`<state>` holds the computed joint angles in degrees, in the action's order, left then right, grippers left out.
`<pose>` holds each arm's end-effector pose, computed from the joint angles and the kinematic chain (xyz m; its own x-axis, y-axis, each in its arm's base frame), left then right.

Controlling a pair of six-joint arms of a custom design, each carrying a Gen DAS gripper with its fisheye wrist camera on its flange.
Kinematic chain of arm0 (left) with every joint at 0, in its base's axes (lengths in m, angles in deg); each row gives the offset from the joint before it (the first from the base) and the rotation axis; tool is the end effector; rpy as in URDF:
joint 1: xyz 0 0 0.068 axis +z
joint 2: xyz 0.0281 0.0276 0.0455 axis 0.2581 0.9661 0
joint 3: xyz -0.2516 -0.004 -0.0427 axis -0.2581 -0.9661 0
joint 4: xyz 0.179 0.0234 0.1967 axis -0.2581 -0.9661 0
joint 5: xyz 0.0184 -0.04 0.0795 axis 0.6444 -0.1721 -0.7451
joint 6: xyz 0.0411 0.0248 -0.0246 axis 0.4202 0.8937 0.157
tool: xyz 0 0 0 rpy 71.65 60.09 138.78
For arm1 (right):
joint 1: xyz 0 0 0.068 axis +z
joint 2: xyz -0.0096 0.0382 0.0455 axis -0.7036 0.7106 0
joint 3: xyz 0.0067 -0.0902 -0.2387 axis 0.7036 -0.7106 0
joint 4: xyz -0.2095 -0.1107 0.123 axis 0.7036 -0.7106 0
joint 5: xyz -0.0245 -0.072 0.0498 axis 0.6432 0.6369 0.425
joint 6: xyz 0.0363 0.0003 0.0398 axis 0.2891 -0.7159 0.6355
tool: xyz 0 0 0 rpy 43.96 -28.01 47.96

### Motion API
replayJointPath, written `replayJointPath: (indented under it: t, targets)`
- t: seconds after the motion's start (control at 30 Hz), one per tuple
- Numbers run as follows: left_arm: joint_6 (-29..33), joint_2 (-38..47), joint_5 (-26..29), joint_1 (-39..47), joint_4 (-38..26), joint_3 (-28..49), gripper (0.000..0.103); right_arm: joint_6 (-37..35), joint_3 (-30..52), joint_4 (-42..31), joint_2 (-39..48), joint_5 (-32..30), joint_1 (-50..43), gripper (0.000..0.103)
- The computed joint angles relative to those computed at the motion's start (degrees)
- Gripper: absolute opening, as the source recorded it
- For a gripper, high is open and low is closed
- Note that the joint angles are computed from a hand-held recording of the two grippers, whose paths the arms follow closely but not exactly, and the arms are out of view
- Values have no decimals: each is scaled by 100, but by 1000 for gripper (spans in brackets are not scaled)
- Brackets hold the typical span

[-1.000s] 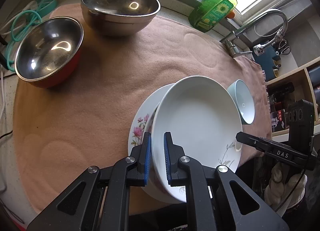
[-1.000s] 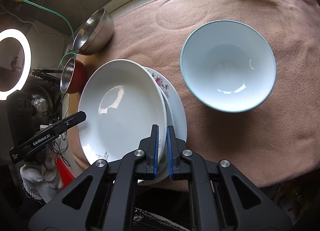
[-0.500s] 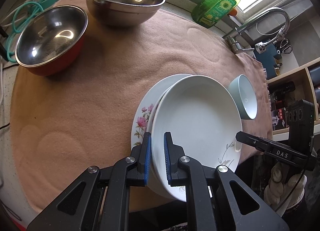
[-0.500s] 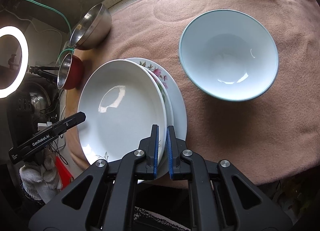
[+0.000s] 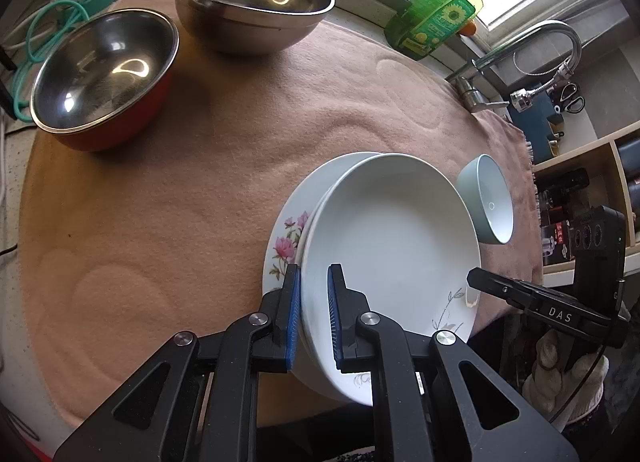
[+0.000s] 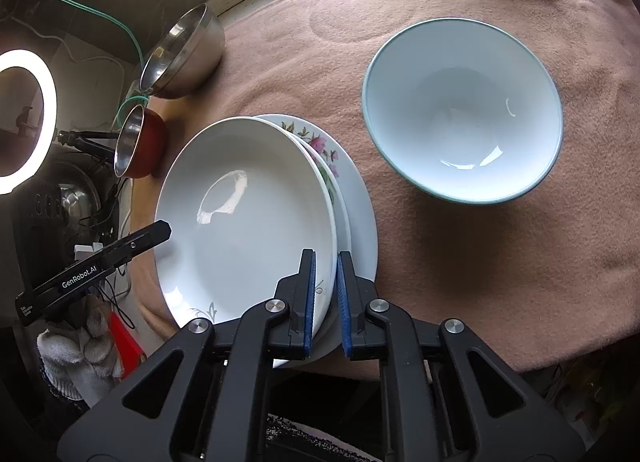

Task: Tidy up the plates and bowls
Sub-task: 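Open both grippers to release the white oval plate, then move both grippers to the large steel bowl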

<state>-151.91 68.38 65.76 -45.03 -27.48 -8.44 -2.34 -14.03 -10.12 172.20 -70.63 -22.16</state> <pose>0.0912 -0.1448 0.1085 -0.8609 -0.4567 -0.2244 -0.3304 0.8371 -0.4360 0.2474 0.1191 0.1061 -0.9245 -0.3544 -0.1401 -0.3795 0.8216 0.4255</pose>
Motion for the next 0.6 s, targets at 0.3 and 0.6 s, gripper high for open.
replayJointPath:
  t: [0.3,0.6]
  targets:
    - [147,45,46,154,49,80,38,-84,-130,140,-442,287,180,60]
    - [163,-473,-229,190,-455,115,64,-152,-125,182,-806,168,78,79]
